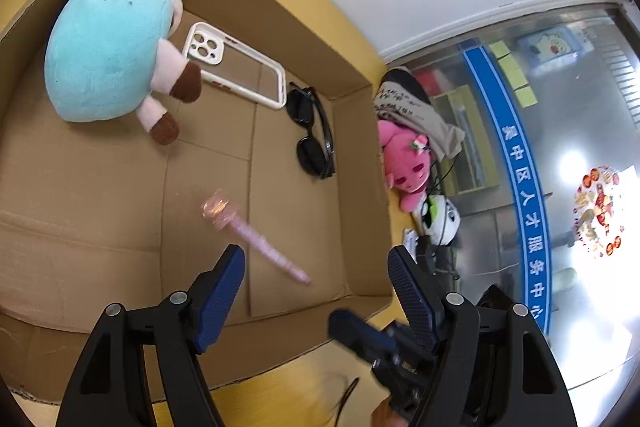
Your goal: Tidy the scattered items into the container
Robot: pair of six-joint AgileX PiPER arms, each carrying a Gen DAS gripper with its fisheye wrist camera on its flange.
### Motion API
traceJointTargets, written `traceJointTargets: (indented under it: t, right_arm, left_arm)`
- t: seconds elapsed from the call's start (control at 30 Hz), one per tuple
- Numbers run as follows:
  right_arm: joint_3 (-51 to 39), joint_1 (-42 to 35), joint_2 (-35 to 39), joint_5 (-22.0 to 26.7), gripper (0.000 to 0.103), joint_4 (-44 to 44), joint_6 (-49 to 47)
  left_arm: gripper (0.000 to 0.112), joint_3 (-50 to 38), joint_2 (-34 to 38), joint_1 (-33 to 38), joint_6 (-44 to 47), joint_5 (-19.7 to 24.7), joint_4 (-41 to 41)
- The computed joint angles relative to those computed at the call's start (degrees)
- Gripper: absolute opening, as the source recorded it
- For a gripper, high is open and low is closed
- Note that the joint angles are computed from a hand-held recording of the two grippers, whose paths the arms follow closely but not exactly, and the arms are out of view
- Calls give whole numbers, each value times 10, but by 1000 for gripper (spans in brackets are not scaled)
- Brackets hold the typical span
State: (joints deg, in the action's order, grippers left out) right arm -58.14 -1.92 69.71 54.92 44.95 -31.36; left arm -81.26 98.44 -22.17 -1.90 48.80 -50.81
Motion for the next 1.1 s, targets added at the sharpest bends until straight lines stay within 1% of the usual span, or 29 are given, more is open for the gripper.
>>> traceJointTargets:
  t: [0.03,0.07,0.1,0.13,0.17,0.2,0.27,0.37,0.4,0.43,0.5,0.57,0.63,0.73,0.8,0.93,1.0,1.03,1.1]
  right_arm:
    - [-11,10,4,-5,5,-36,13]
    - [-29,25,10,-7,12,-83,28]
    - [-47,40,17,-11,24,-129,42]
    - [-64,53,23,-13,31,-170,53]
    - [-84,65,33,-8,46,-210,57]
    - [-111,80,51,2,55,-256,58]
    - [-150,95,90,24,58,-322,51]
    - [-211,100,177,71,58,-391,40]
    - [-231,99,208,90,56,-403,34]
    - [-246,99,234,104,51,-414,30]
    - [-261,108,272,125,22,-435,26]
    - [-257,116,289,133,11,-439,21]
    - [-258,114,291,140,9,-431,22]
    - [-241,99,282,125,9,-406,29]
    - [-229,71,275,120,9,-347,18]
    - [-182,3,239,103,9,-186,-26]
    - [-160,-12,217,100,9,-131,-43]
    - [-149,-10,205,92,9,-120,-44]
    - [-142,-10,198,91,9,-94,-53]
  left_arm:
    - [78,-5,3,-1,-11,5,13]
    - [78,-9,7,-1,-20,10,24]
    - [78,-15,11,-1,-34,15,39]
    - [78,-20,15,-1,-42,19,50]
    - [78,-24,19,0,-46,24,56]
    - [78,-30,26,2,-49,32,58]
    - [78,-42,37,4,-57,44,63]
    - [78,-71,60,1,-74,61,78]
    - [78,-79,67,0,-78,64,78]
    - [78,-85,74,-1,-80,66,76]
    - [78,-103,90,-4,-93,70,78]
    - [78,-126,110,-9,-102,79,82]
    - [78,-152,133,-13,-108,88,82]
    - [78,-191,167,-19,-115,101,79]
    - [78,-224,192,-23,-124,112,78]
    - [76,-263,223,-25,-125,122,64]
    - [69,-277,229,-26,-121,122,66]
    - [64,-282,230,-26,-118,121,65]
    - [46,-296,236,-22,-111,129,59]
